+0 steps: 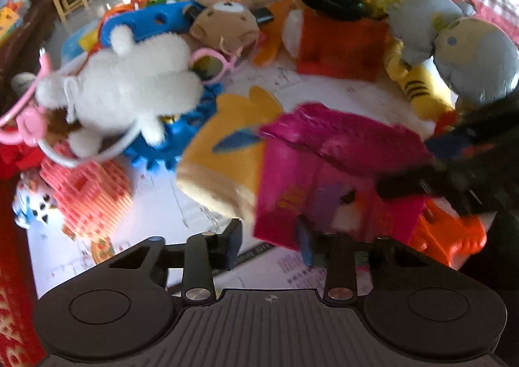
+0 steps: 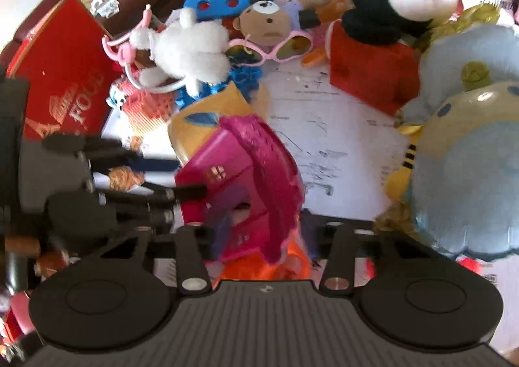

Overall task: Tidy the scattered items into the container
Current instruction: 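Grasp the pink plastic house with the left gripper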

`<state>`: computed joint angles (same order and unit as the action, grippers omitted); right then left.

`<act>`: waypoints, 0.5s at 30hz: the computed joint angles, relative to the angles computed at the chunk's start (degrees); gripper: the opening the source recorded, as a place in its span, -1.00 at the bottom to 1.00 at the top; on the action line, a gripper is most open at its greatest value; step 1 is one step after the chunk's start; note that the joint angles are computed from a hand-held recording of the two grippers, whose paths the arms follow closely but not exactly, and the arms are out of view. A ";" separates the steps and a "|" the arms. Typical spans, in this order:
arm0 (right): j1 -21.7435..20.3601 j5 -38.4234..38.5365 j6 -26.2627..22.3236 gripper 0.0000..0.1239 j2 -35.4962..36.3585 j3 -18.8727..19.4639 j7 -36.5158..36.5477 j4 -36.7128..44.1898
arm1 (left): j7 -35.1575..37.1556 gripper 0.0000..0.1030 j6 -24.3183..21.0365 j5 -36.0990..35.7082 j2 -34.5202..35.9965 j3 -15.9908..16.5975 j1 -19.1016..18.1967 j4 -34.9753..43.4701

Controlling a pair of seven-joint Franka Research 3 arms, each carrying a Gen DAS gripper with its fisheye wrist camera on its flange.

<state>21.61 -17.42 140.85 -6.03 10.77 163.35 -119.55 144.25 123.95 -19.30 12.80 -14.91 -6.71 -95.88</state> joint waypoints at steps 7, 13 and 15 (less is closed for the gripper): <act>-0.03 -2.36 3.56 -0.64 4.14 -1.12 -1.22 3.29 | -1.91 -0.20 -6.89 -2.67 0.15 1.07 2.19 1.57; 1.38 -2.76 3.94 -0.63 7.25 -2.63 -4.44 6.58 | -1.45 -0.13 -10.00 -4.16 0.46 1.55 3.49 2.69; 1.78 -2.45 4.30 -0.63 7.85 -3.01 -5.68 7.21 | -1.91 -0.11 -10.95 -4.00 0.90 1.63 3.61 3.44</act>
